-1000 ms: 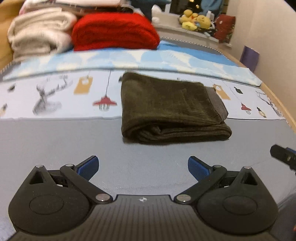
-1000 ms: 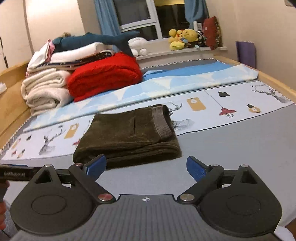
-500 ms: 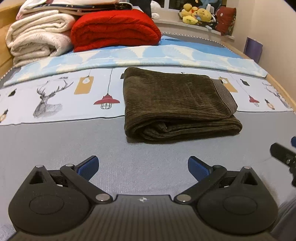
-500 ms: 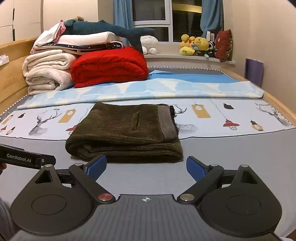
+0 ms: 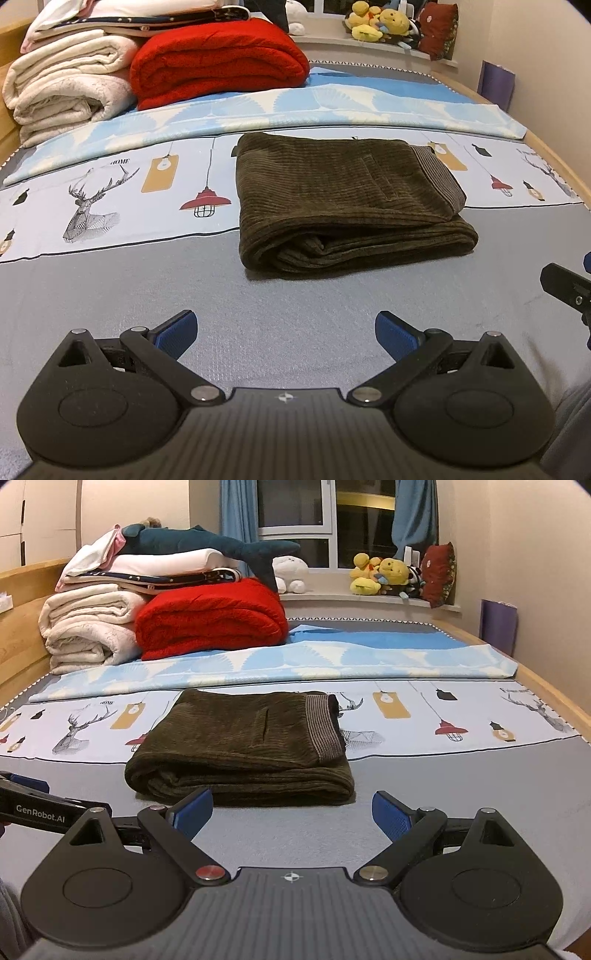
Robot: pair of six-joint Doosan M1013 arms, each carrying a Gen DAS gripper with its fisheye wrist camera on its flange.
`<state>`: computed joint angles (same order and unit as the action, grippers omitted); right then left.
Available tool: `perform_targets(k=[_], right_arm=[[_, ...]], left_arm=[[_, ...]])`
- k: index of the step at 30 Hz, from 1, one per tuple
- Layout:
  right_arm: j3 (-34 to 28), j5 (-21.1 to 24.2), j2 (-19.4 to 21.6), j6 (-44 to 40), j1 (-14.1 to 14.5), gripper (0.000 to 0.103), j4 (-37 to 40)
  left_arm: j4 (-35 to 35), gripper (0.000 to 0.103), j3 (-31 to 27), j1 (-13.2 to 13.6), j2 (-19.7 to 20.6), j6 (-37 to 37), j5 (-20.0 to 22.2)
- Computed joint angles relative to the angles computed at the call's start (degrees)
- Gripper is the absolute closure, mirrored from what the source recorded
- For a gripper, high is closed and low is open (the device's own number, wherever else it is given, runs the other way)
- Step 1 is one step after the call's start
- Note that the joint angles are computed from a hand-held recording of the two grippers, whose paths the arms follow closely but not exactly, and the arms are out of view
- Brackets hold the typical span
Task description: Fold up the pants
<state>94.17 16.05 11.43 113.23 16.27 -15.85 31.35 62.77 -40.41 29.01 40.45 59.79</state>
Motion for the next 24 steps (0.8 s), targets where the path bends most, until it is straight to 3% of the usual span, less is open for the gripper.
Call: perform_targets(k=[24], right_arm=[[-0.2, 0.6, 0.3, 1.8, 0.7, 0.009, -2.6]], left_arm=[[0.9, 0.0, -0.1, -0.2, 0.2, 0.3, 0.1]])
